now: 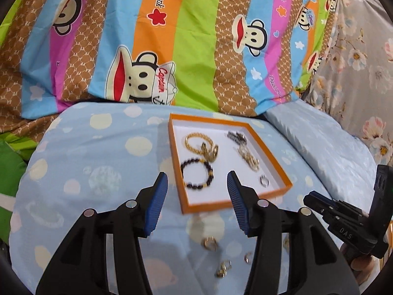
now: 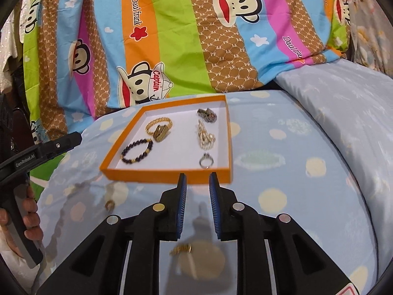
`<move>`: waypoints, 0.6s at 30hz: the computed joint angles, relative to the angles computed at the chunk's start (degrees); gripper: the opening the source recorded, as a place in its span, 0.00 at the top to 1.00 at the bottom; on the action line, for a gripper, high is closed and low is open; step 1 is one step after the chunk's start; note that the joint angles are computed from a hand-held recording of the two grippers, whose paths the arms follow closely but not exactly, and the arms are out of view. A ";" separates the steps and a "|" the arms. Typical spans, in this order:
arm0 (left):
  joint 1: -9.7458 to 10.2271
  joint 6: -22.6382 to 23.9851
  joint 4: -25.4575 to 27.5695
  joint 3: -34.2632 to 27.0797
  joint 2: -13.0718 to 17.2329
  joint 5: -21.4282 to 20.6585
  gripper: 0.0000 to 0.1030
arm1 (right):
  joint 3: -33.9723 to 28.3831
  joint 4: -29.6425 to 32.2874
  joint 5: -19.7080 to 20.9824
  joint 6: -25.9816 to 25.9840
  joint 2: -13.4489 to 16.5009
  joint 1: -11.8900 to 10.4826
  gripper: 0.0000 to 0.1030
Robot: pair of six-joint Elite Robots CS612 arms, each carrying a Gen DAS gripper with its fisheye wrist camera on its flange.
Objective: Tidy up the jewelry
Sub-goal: 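Open the right tool to drop the silver ring into the box, then grasp a gold drop earring with the left tool while the right tool grasps another gold earring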
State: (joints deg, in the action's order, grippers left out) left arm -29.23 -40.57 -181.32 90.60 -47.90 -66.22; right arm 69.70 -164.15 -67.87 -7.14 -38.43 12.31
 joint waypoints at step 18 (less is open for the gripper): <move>-2.72 0.02 6.28 3.47 -0.22 -5.11 0.52 | 7.92 0.41 0.35 1.31 -2.97 -0.16 0.69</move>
